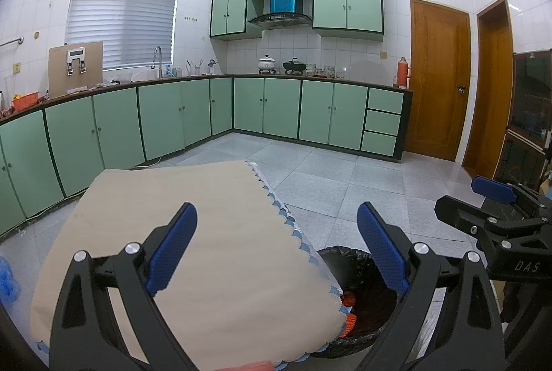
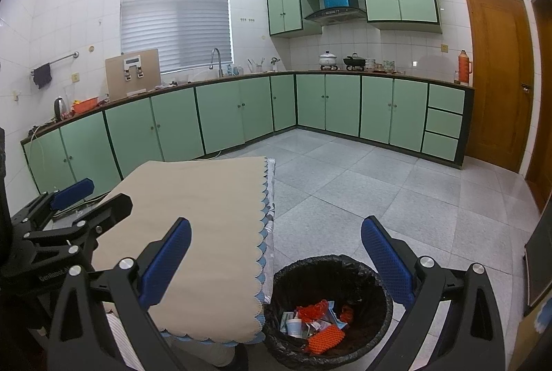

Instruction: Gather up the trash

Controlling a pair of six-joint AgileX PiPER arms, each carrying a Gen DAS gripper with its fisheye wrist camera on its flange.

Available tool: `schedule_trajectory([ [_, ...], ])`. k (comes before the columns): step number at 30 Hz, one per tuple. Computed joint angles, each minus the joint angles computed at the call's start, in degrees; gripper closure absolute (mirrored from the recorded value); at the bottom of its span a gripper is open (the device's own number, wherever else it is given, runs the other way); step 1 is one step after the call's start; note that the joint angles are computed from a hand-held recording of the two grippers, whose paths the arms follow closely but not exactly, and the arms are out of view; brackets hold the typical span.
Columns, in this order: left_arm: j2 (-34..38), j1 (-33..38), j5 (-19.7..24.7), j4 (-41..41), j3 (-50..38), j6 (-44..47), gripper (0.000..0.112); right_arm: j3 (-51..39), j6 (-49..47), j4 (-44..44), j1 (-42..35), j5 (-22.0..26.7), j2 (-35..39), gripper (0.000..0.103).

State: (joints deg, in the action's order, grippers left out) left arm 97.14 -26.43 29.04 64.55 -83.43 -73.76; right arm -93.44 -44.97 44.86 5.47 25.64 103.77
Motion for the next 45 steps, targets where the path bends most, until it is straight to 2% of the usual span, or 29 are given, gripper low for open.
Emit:
schedule_trajectory([
  [45,0.2,-0.9,1.0,0.3,-0.2,-0.4,0.021,0.1,-0.9,0.8,0.3,-0.1,0.5,0.006],
])
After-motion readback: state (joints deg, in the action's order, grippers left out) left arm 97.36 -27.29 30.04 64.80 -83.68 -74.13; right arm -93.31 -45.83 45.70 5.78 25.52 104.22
